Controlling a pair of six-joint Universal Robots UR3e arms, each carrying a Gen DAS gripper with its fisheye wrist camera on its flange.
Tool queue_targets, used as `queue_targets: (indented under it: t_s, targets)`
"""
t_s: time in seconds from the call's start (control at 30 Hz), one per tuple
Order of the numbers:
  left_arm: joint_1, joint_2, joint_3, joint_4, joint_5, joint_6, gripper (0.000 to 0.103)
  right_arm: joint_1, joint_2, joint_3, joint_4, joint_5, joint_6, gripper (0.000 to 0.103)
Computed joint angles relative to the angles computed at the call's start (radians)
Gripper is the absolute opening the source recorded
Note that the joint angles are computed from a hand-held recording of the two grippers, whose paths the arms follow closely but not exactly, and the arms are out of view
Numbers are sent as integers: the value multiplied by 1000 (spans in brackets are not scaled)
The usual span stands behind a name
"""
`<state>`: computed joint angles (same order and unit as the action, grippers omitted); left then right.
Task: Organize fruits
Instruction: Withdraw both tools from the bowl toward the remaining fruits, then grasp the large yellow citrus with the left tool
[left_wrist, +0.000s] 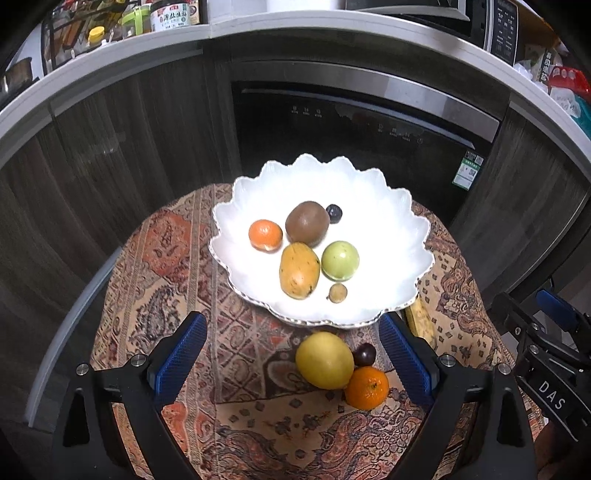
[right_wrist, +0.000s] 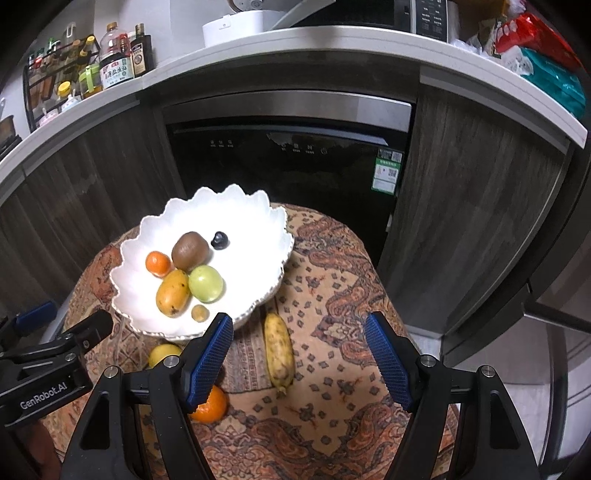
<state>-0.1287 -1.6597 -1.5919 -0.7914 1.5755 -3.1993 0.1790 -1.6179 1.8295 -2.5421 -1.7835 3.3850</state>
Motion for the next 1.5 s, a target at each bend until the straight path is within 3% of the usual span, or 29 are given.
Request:
queue_targets:
  t_s: [0.17,0.53,1.27,1.5]
  targets:
    - [-5,6,-83,71,0,-14,95,9,-1,68,-67,-28,-1,75]
    - [-33,-47,-173,153,30,-49,95,-24,33,200,-198,24,-7,75]
    - [-58,-192,-122,167,20,-102,87,-97,105,277,-317,115,-20,75]
    - [-58,-235,-94,148,-8,-108,66,-107,122,289,-329,122,-22,75]
